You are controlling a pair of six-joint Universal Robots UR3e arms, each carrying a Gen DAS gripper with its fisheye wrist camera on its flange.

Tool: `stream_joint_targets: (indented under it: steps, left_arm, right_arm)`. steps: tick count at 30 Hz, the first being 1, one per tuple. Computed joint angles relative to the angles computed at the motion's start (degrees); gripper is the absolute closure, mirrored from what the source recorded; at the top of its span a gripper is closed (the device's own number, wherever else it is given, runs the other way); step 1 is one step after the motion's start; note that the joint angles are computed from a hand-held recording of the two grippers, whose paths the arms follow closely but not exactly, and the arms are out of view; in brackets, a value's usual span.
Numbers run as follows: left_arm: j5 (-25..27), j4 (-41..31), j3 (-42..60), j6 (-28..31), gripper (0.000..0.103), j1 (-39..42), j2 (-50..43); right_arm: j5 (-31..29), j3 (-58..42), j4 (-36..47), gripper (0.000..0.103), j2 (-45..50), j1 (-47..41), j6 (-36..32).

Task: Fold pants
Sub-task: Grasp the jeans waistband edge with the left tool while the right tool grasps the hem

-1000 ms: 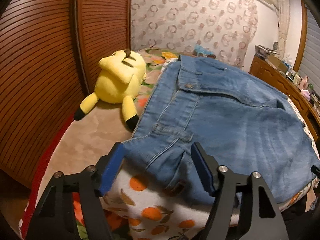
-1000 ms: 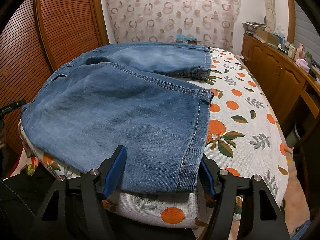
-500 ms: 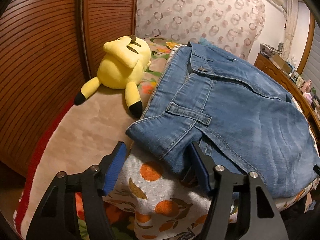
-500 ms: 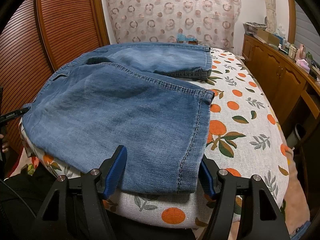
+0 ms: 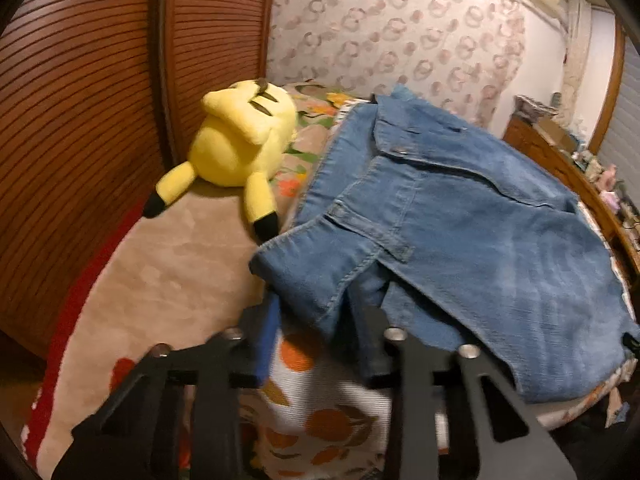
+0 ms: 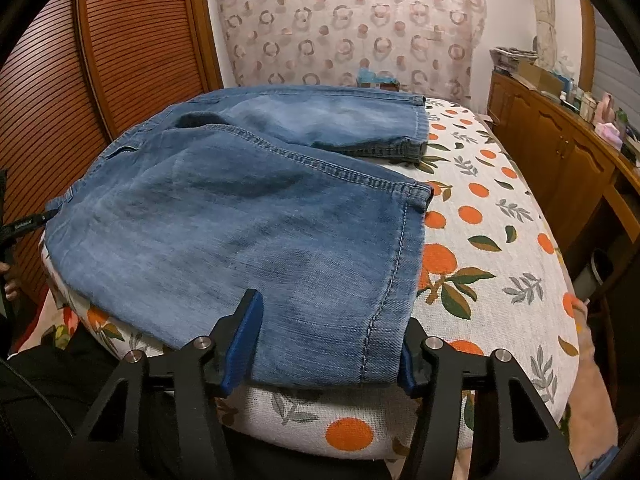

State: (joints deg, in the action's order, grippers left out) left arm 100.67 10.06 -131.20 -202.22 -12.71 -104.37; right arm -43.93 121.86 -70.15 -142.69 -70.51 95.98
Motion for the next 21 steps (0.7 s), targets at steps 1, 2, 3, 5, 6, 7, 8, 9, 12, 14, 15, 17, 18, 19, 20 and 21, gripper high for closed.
stream_joint_targets:
  steps: [1,2,3,5,6,7,8,9,12,14,15,17,18,19,20,21]
  left_arm:
    - [0.43,-0.43,0.69,0.16,0.079,-0.50,-0.28]
    - [1.05,-0.53,1.12,0.16,0.081,-1.00,-0.42]
    - [1.39,-0.36,1.27,-0.05,0.082,-1.33,-0.26]
    - [1.77,-0.27,1.25,-0.27,0.086,-1.71,0.65]
    - [1.73,-0.10,1.06,-0.11,0.087,-1.67,1.22]
    - [2.04,-0.27,1.17,0.02,0.087,-1.88,2.11]
    - [2.29,-0.63,1.39,0.05,0.087,-2.09,2.73]
    - [2.38,-0.94,1.60,0.17,0.087,-2.25,3.33]
    - [3.11,-1.84,2.40,0.54,0.089,-2.97,4.75]
    - [3.57,-2.34,3.42,0.89,0.089,-3.62,5.40]
    - [3.75,-2.65,4.11,1.10,0.089,-3.89,5.71]
    - [4.00,-3.33,5.54,1.49,0.089,-4.40,6.22]
    - [4.02,-3.72,6.57,1.90,0.089,-4.55,6.40]
    - [4.28,-4.08,7.43,2.13,0.089,-4.82,6.50]
    - [4.49,-4.56,8.51,2.41,0.090,-5.00,6.52]
    - [4.65,-4.88,9.59,2.70,0.090,-5.19,6.42]
  right_arm:
    - [0.07,-0.01,-0.04,0.049,0.11,0.01,-0.02]
    - [0.10,-0.15,0.00,0.055,0.37,0.05,-0.03]
    - [0.26,-0.10,0.00,0.059,0.41,0.01,-0.09]
    - [0.44,-0.11,-0.21,0.074,0.59,-0.26,-0.30]
    - [0.70,-0.20,-0.15,0.078,0.80,-0.44,-0.46]
    - [0.90,-0.31,0.11,0.083,0.81,-0.77,-0.82]
    - [1.11,-0.56,0.23,0.089,1.06,-0.94,-1.04]
    - [1.41,-1.02,0.81,0.091,1.48,-1.20,-1.53]
    - [2.83,-3.32,5.55,0.097,2.86,-2.92,-5.04]
    - [3.88,-4.74,8.55,0.098,3.54,-4.03,-7.54]
    - [4.35,-5.36,9.46,0.099,3.96,-4.29,-8.28]
    - [5.73,-6.86,11.37,0.100,4.61,-4.99,-9.86]
    - [6.41,-7.74,11.79,0.100,5.27,-4.99,-10.08]
    - [7.22,-8.66,11.70,0.100,6.10,-4.68,-9.74]
    - [8.06,-9.34,10.70,0.100,6.89,-3.97,-8.71]
    - [8.89,-9.94,9.57,0.100,7.65,-3.30,-7.81]
